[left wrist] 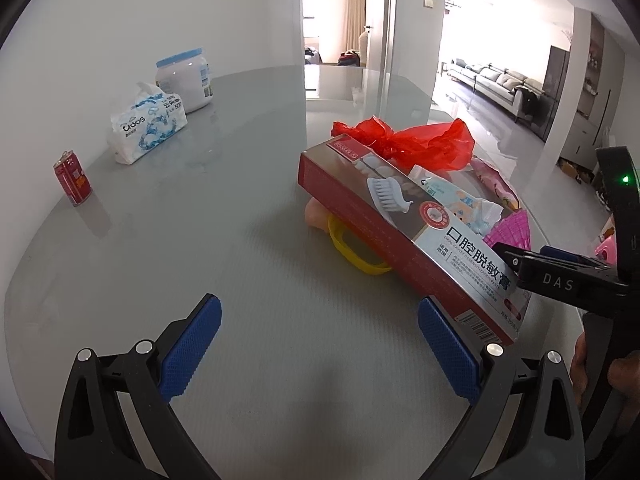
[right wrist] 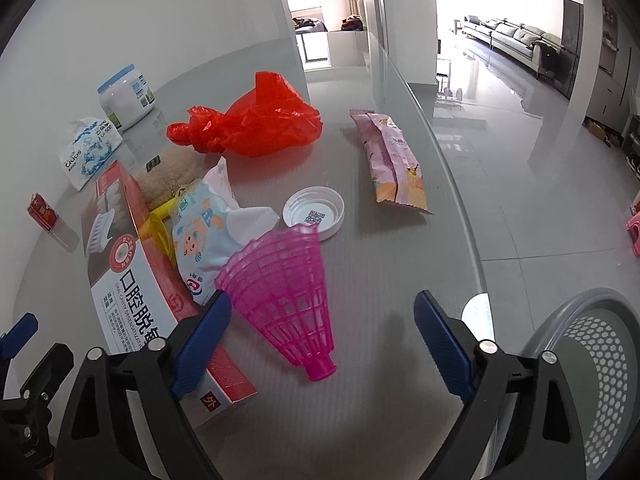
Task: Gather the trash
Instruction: 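Reach the right tool to the pink shuttlecock and close on it, then lift the shuttlecock with the right tool while the left tool grasps the toothpaste box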
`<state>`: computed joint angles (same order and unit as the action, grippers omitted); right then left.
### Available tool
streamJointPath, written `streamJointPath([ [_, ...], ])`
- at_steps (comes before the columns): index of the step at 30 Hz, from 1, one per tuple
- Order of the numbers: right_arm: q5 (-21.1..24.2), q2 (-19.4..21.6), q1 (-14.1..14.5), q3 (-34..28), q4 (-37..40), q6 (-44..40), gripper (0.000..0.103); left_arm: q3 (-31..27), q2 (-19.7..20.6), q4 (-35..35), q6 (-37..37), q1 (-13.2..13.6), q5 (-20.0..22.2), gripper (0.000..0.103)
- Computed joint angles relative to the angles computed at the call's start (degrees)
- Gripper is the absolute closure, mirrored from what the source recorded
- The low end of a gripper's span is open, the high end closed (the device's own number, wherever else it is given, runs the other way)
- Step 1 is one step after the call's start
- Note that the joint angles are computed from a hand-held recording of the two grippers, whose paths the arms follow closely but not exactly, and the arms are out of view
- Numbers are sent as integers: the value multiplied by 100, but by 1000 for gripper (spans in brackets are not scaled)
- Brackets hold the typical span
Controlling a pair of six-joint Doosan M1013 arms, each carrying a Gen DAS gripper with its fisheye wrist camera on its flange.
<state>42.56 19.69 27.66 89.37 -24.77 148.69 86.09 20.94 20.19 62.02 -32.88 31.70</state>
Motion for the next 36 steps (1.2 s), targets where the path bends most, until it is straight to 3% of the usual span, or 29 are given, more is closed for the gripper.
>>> streamJointPath([
  [3, -132, -18, -5, 33, 93, -104, 35, 3, -9, 10, -21, -15, -1, 6],
  [7, -188, -31, 25, 48, 54, -207, 58, -26, -2, -28, -16, -26, 41, 6],
  [11, -414, -111, 72, 172, -185, -79, 64, -101, 34, -181, 94, -43, 124, 6],
  [17, -490, -361, 173, 480, -922, 820, 65, -257, 105, -595, 276, -99, 267, 6],
  [29, -391, -939, 350, 1292, -1848, 2236, 65, -916, 477, -269, -429, -368, 910, 6],
  [36, -765, -1245, 324, 1676, -2031, 2691, 65, -1291, 774, -228, -853, -433, 1392, 6],
])
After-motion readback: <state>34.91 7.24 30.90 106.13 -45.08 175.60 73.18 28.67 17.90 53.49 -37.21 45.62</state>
